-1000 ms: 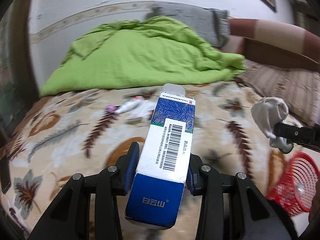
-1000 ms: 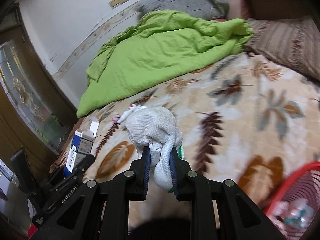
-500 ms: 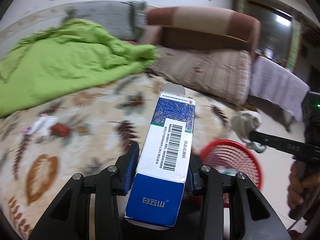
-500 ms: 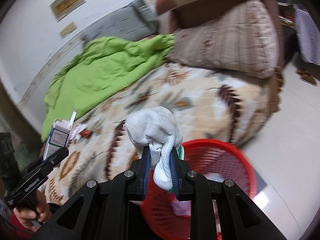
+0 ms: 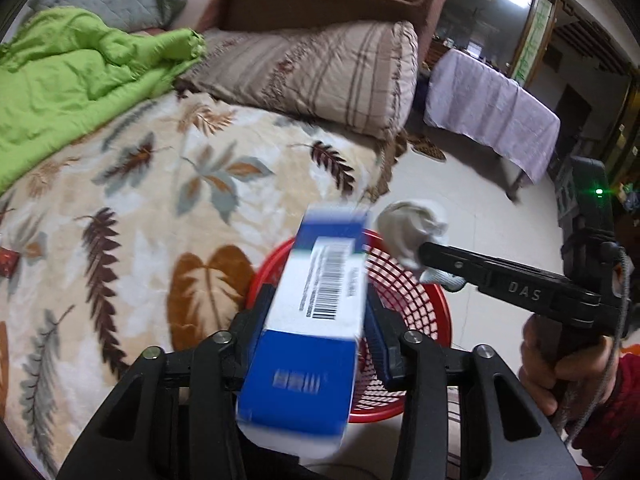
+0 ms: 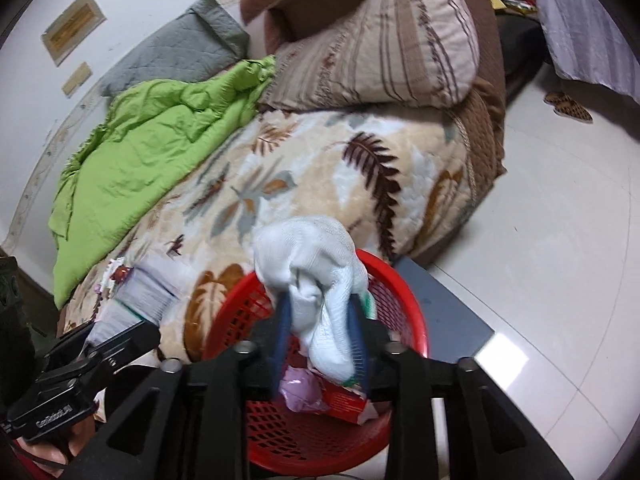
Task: Collect trash
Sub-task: 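Carry both items over the red basket and open both tools to drop them, then move both tools back over the remaining trash on the bed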
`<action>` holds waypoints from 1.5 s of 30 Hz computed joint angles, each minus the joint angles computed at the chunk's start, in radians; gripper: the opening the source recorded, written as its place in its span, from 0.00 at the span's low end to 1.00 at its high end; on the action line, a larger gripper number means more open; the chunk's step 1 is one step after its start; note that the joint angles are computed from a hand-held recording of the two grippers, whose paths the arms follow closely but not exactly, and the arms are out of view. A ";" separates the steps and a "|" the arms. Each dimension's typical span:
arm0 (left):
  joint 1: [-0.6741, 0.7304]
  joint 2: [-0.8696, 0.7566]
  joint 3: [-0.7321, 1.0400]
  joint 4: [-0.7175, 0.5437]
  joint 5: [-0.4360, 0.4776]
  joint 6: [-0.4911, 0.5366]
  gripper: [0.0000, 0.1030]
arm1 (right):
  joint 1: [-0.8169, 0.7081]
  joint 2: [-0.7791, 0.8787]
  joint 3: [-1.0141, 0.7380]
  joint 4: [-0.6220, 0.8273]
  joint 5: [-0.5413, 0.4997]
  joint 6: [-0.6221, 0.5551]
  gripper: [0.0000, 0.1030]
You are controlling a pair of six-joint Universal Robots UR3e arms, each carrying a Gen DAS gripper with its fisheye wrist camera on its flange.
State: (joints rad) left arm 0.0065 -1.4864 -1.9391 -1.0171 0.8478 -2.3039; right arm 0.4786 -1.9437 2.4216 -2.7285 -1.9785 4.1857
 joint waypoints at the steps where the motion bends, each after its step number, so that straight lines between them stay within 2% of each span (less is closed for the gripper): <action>1: 0.004 0.010 -0.006 -0.003 -0.006 0.000 0.54 | -0.005 -0.008 0.010 -0.001 0.005 0.003 0.35; 2: 0.010 0.018 -0.011 -0.003 -0.013 0.002 0.61 | -0.006 -0.012 0.016 -0.005 0.010 0.003 0.35; 3: 0.016 0.020 -0.009 -0.007 -0.022 0.005 0.62 | -0.006 -0.011 0.020 -0.013 0.013 0.001 0.35; 9: 0.064 0.048 0.011 -0.085 -0.052 0.044 0.62 | 0.016 0.018 -0.004 -0.019 -0.003 0.007 0.38; 18: 0.200 0.087 0.000 -0.088 -0.057 0.076 0.62 | 0.056 0.183 -0.124 -0.098 0.022 -0.065 0.39; 28: 0.411 0.054 0.035 -0.099 -0.063 0.105 0.63 | 0.102 0.510 -0.431 -0.177 0.123 -0.222 0.39; 31: 0.475 0.026 0.057 -0.105 -0.063 0.104 0.63 | 0.105 0.593 -0.536 -0.164 0.146 -0.262 0.46; 33: 0.525 0.009 0.067 -0.097 -0.066 0.108 0.63 | 0.101 0.652 -0.617 -0.155 0.180 -0.292 0.46; 38: 0.626 -0.077 0.091 0.030 -0.043 0.048 0.63 | 0.114 0.800 -0.858 -0.077 0.212 -0.385 0.46; 41: 0.669 -0.177 0.140 0.135 -0.019 -0.054 0.63 | 0.116 0.907 -1.037 -0.006 0.249 -0.442 0.47; 45: 0.682 -0.352 0.209 0.399 0.085 -0.259 0.63 | 0.120 1.099 -1.362 0.143 0.288 -0.539 0.47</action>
State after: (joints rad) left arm 0.6881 -1.8386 -1.7300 -0.6177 0.9326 -2.5625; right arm 0.5986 -0.8446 1.0592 -2.5853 -1.6905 3.6466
